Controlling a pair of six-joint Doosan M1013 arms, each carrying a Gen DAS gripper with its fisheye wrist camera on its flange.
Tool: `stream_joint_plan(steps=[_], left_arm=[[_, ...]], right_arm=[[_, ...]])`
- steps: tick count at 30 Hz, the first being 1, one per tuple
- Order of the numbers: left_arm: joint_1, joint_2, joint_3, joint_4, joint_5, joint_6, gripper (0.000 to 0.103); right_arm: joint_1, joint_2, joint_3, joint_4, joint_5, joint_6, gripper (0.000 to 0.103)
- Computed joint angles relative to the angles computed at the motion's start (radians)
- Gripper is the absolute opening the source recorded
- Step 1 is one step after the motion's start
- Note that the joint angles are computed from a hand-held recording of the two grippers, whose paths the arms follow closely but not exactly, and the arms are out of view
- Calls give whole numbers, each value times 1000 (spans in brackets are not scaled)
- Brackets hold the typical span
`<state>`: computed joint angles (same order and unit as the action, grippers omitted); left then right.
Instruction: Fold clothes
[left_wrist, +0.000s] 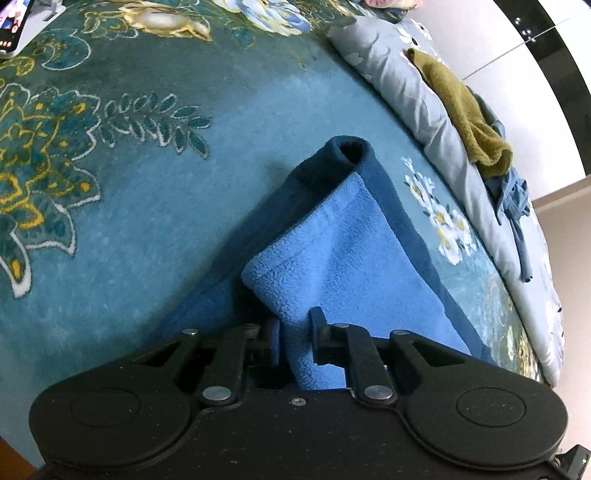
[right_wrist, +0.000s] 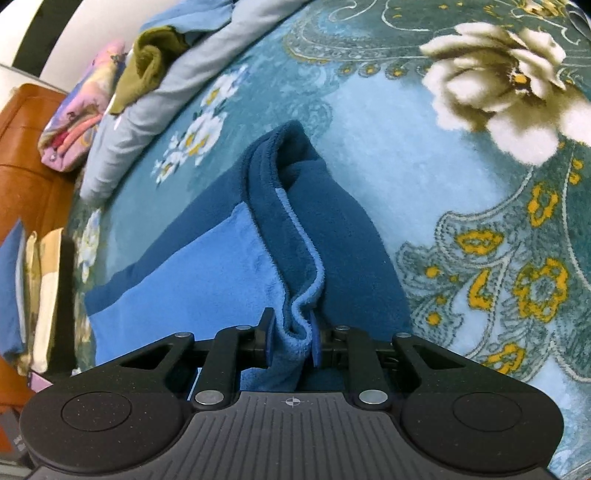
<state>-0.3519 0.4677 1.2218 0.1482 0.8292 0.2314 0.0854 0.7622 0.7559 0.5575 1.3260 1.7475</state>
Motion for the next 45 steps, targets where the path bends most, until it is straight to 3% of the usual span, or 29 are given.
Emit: stream_joint_plan(steps=[2, 4, 5, 6, 8, 10, 11, 12, 16, 20, 24, 33, 39, 43, 45], left_arm=[[1, -4, -5, -15, -2, 17, 18], [-2, -10, -13, -19, 12, 40, 34], [-7, -13, -20, -8, 29, 44, 39], [-12, -12, -29, 7, 41, 43, 44], [-27, -17, -39, 54, 68, 16, 49], [-44, -22, -47, 102, 83, -9, 53], [-53, -24, -49, 127, 83, -21, 53], [-61, -21, -59, 137, 86, -14, 54], [-83, 10, -108, 109, 70, 102, 55], [-89, 60, -166, -4, 56, 234, 54], [-95, 109, -223, -82, 75, 303, 54], [-101, 168, -277, -124, 160, 307, 54], [-96, 170, -268, -143, 156, 333, 55], [-94, 173, -269, -152, 152, 354, 55], [-92, 175, -273, -161, 154, 354, 55]], right_arm=[[-6, -1, -5, 27, 2, -14, 20], [-17, -9, 1, 72, -2, -40, 23], [-21, -15, 6, 85, -8, -53, 29], [-24, -22, 11, 81, -18, -66, 37], [-30, -34, 18, 62, -35, -87, 39], [-36, -37, 16, 36, -38, -93, 56], [-40, -36, 15, 27, -34, -96, 77], [-44, -31, 12, 24, -24, -100, 83], [-53, -8, 0, 34, 25, -114, 84], [-59, -2, 19, 86, 21, -122, 90], [-64, 18, 8, 145, 30, -113, 90], [-66, 64, -48, 205, 52, -106, 92], [-81, 47, 2, 271, -8, -107, 92], [-84, 53, 5, 300, 8, -137, 93], [-83, 58, 1, 314, 20, -151, 99]])
